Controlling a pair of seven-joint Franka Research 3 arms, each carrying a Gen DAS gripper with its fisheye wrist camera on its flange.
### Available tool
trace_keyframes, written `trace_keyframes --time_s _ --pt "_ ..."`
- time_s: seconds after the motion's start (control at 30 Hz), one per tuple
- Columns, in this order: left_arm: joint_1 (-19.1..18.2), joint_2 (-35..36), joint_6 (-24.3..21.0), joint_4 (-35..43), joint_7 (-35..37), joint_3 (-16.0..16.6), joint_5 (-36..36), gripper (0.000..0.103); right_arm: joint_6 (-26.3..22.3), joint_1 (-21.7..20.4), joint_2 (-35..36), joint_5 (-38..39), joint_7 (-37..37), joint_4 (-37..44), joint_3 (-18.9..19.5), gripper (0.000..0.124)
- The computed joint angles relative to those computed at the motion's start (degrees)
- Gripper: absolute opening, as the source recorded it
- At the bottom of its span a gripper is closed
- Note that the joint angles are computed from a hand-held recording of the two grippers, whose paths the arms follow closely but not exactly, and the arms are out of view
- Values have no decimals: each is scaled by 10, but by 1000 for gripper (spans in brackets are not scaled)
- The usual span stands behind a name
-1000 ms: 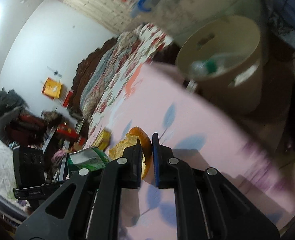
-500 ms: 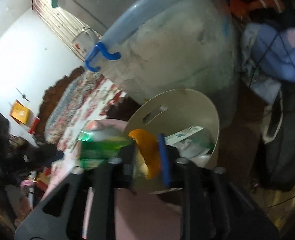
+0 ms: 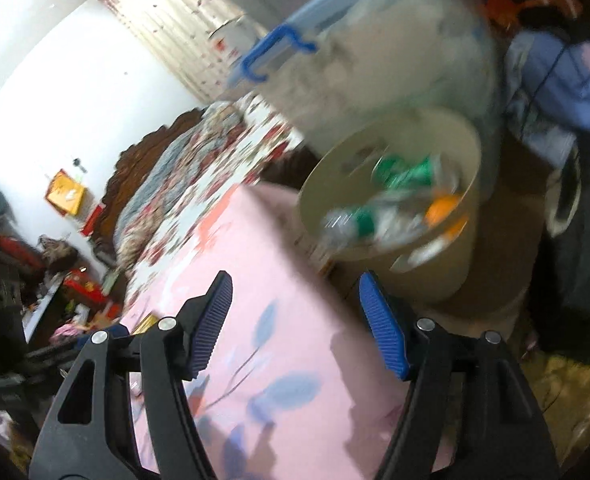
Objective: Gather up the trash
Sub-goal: 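Move both grippers back over the bed toward the cup and wrapper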
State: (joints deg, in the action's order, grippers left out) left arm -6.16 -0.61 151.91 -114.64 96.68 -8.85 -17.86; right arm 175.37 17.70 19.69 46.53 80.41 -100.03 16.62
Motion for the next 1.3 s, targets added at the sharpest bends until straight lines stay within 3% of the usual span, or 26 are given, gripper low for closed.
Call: trace_keyframes --time_s 0.17,0.5,0.83,1.03,1.3 --pt "8 -112 56 -145 -71 14 79 71 -22 13 -9 31 -33 -8 31 68" --pt "52 -263 71 -294 -210 49 217 72 -86 109 13 -75 33 39 -12 68" --pt "69 -371 61 -381 -233 103 236 72 -154 166 69 -192 104 129 -30 68" --pt "104 -441 36 -426 -239 135 228 72 -193 186 102 -228 114 182 -28 67" --pt "150 -424 21 -418 -256 137 235 72 -215 197 117 -239 115 202 -26 67"
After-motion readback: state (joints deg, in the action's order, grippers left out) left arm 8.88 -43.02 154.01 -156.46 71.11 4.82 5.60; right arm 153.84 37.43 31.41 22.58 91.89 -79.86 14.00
